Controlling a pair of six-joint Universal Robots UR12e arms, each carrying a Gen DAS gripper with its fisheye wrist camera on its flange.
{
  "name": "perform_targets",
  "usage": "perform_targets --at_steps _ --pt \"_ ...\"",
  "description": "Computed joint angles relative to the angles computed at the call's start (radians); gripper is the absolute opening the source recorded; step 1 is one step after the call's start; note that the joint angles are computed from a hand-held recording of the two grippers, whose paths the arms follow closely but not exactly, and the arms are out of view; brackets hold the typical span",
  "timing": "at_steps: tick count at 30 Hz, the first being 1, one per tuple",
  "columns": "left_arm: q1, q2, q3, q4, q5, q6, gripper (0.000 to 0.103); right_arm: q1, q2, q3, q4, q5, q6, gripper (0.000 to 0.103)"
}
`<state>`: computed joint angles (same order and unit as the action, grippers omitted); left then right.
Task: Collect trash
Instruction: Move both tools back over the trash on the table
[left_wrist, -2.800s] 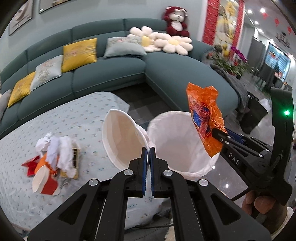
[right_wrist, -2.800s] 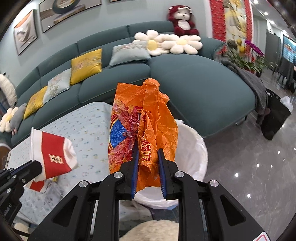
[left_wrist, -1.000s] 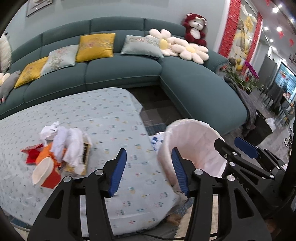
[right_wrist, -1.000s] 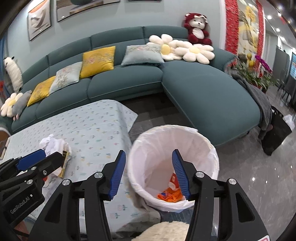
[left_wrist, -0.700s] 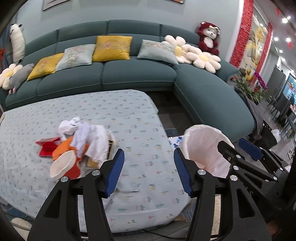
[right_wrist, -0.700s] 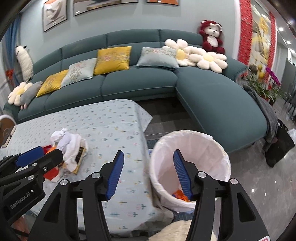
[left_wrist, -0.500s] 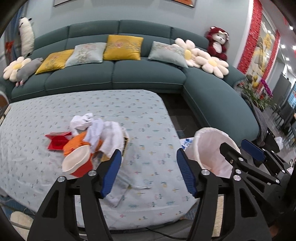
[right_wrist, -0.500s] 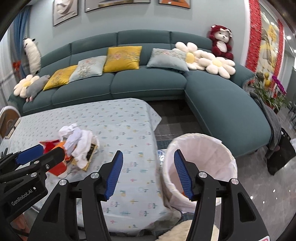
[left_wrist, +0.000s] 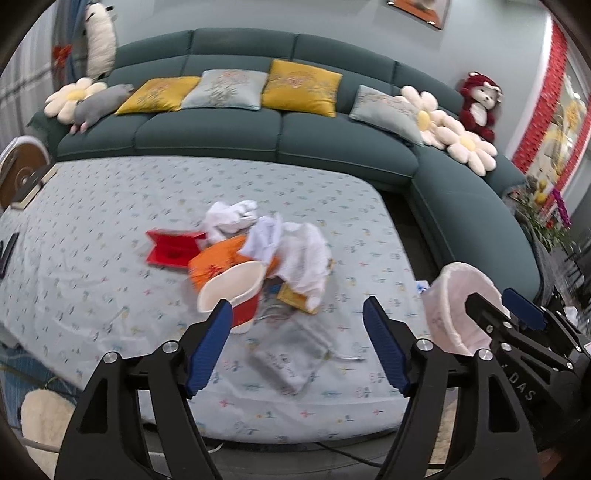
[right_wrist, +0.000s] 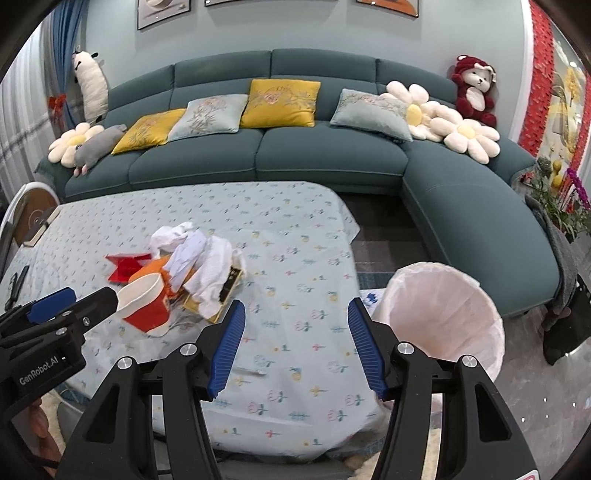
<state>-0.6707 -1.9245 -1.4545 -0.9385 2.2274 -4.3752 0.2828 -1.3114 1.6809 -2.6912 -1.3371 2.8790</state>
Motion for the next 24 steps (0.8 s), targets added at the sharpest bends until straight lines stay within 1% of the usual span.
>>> perform_targets --at_steps 4,12,24 --pt "0.005 0.021 -0.036 -0.016 -0.005 -0.041 0.072 0.016 0.005 -0.001 0.014 -0.003 -0.011 0.056" --pt "0.023 0.046 -0.091 -0.034 -0.051 -0.094 0.072 0.047 0.023 -0.012 0.047 -0.016 -0.041 0.056" --pt "0.053 0.052 -0.126 -0.027 -0.106 -0.098 0.072 0.075 0.061 -0.051 0.1 -0.02 -0.066 0.056"
